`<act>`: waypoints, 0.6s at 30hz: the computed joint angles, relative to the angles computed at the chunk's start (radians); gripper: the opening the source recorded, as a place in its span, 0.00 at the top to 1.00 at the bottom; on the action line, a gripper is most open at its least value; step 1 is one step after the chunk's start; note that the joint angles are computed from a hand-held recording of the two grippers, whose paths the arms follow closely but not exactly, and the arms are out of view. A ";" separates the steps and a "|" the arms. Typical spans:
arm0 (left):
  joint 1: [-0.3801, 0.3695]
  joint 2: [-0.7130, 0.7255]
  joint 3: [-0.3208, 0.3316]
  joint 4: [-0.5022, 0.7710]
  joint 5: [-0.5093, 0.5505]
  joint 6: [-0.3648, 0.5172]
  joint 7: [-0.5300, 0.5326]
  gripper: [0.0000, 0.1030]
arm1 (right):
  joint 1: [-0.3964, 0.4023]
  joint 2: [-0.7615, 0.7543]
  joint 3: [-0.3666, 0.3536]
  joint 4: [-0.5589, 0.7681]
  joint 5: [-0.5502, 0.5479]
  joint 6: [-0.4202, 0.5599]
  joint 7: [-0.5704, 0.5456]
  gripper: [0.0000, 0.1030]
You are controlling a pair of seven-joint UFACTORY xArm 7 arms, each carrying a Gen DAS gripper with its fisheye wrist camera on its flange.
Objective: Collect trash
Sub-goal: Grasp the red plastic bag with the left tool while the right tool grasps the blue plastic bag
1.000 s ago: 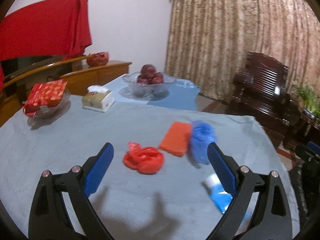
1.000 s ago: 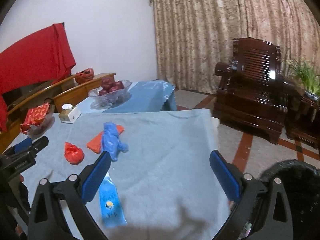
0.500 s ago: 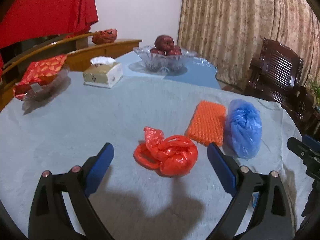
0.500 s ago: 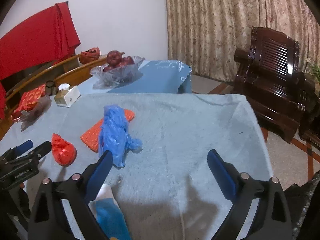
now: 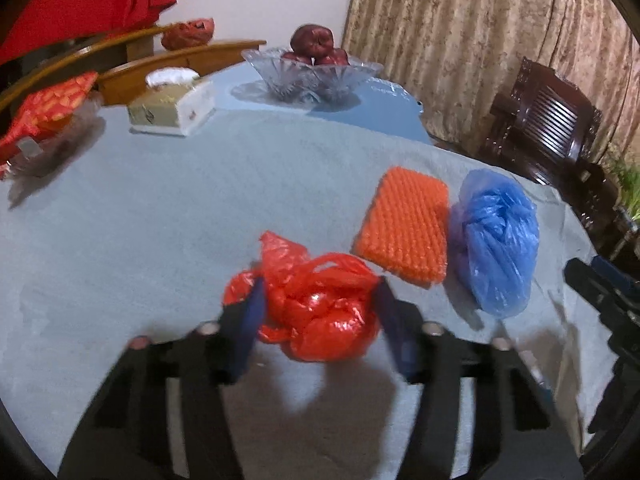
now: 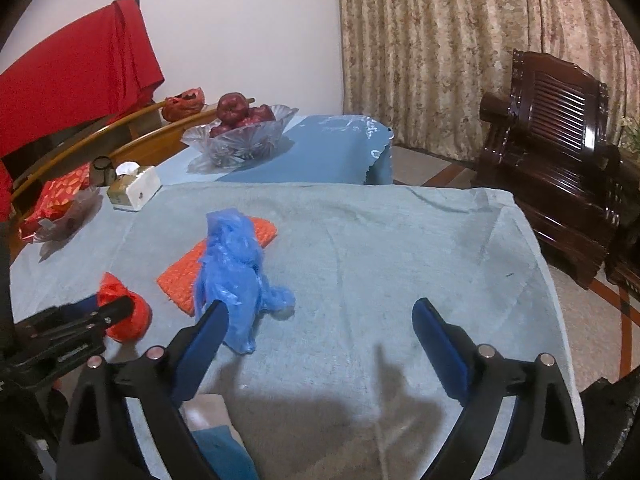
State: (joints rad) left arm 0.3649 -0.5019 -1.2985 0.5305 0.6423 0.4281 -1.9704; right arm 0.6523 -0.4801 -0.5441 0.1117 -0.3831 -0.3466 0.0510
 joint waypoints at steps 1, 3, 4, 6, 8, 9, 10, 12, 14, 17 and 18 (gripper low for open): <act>-0.001 -0.003 0.000 0.000 -0.001 0.000 -0.004 0.57 | 0.007 0.006 0.006 0.005 0.000 -0.001 0.003 0.14; -0.012 -0.011 0.002 0.005 -0.003 0.014 -0.001 0.62 | 0.020 0.022 0.017 0.016 -0.001 -0.004 0.014 0.15; -0.024 -0.016 0.006 0.010 -0.006 0.031 0.004 0.63 | 0.032 0.027 0.010 0.022 -0.010 -0.003 0.021 0.15; -0.057 -0.036 0.018 0.013 -0.011 0.069 0.003 0.64 | 0.072 0.047 -0.001 0.048 -0.026 0.007 0.040 0.17; -0.091 -0.048 0.039 0.010 -0.016 0.100 -0.003 0.64 | 0.087 0.071 0.016 0.068 -0.031 0.013 0.057 0.20; -0.110 -0.052 0.054 0.007 -0.015 0.116 -0.005 0.65 | 0.098 0.081 0.012 0.075 -0.040 0.015 0.066 0.21; -0.126 -0.052 0.066 0.007 -0.010 0.130 -0.009 0.65 | 0.127 0.097 -0.005 0.091 -0.054 0.023 0.080 0.23; -0.161 -0.048 0.096 0.005 0.006 0.156 -0.011 0.65 | 0.162 0.127 -0.022 0.117 -0.074 0.045 0.102 0.28; -0.185 -0.036 0.113 0.010 0.026 0.186 -0.012 0.65 | 0.191 0.155 -0.033 0.137 -0.080 0.069 0.112 0.39; -0.228 -0.022 0.144 0.014 0.052 0.222 -0.023 0.65 | 0.332 0.165 -0.167 0.160 -0.098 0.109 0.108 0.57; -0.241 -0.017 0.153 0.016 0.061 0.230 -0.030 0.65 | 0.413 0.151 -0.249 0.165 -0.104 0.127 0.095 0.67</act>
State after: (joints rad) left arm 0.1236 -0.5188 -1.1453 0.5464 0.7031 0.6586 -2.0002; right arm 1.0649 -0.3291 -0.7927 0.2765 -0.4873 -0.2194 0.1460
